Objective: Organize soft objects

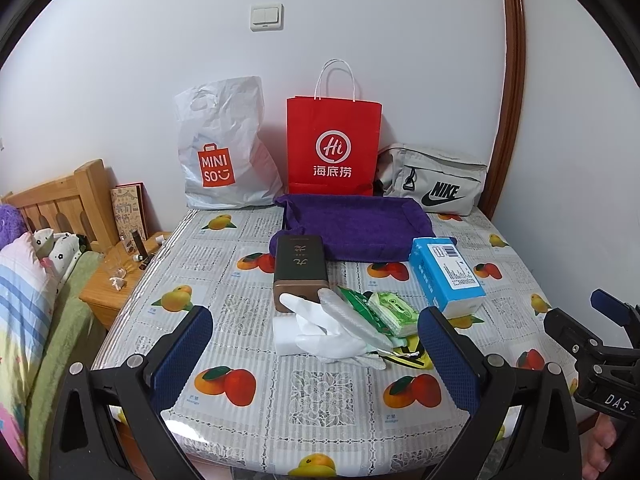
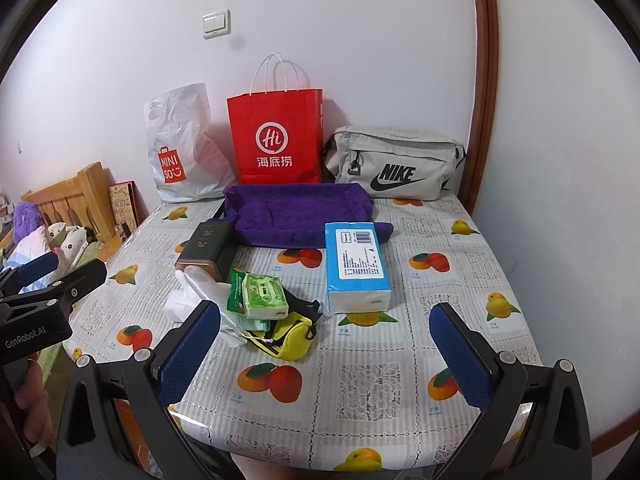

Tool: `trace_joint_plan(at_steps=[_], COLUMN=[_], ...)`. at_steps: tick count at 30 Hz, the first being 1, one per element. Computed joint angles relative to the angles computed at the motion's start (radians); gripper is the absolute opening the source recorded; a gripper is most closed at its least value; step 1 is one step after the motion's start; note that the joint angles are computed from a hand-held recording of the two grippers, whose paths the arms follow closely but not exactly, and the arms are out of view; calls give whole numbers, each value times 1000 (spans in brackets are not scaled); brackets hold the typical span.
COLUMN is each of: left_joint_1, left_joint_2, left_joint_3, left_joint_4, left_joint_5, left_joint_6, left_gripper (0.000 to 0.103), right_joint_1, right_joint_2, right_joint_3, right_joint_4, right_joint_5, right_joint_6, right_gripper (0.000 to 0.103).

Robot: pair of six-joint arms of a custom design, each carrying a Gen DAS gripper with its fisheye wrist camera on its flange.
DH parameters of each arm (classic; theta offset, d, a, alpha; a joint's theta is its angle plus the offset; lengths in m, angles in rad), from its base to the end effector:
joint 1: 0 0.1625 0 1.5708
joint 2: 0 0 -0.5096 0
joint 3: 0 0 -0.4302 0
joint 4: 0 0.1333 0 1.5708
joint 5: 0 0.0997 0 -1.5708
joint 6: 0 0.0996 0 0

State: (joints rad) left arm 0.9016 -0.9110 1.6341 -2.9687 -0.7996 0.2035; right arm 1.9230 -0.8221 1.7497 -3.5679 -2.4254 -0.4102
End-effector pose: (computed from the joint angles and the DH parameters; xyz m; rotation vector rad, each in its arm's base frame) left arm -0.3108 -0.7198 0.2870 0.6901 2.2720 -1.0226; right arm 0.2996 -0.6465 0.2476 0.2445 -2.0665 1.1630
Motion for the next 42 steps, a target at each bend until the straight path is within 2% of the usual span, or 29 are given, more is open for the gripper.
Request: trace_joint_plan(at_steps=[42], left_joint_1=[-4], left_joint_2=[-3], left_joint_3=[7], left_joint_4=[-7], left_joint_5=[8], left_joint_6=[4], left_gripper=[103], right_joint_1=[5], right_joint_2=[-2], right_joint_3=[4], right_joint_4=[-11], right_joint_5=[-3], right_joint_6=[-16], right_gripper=[103])
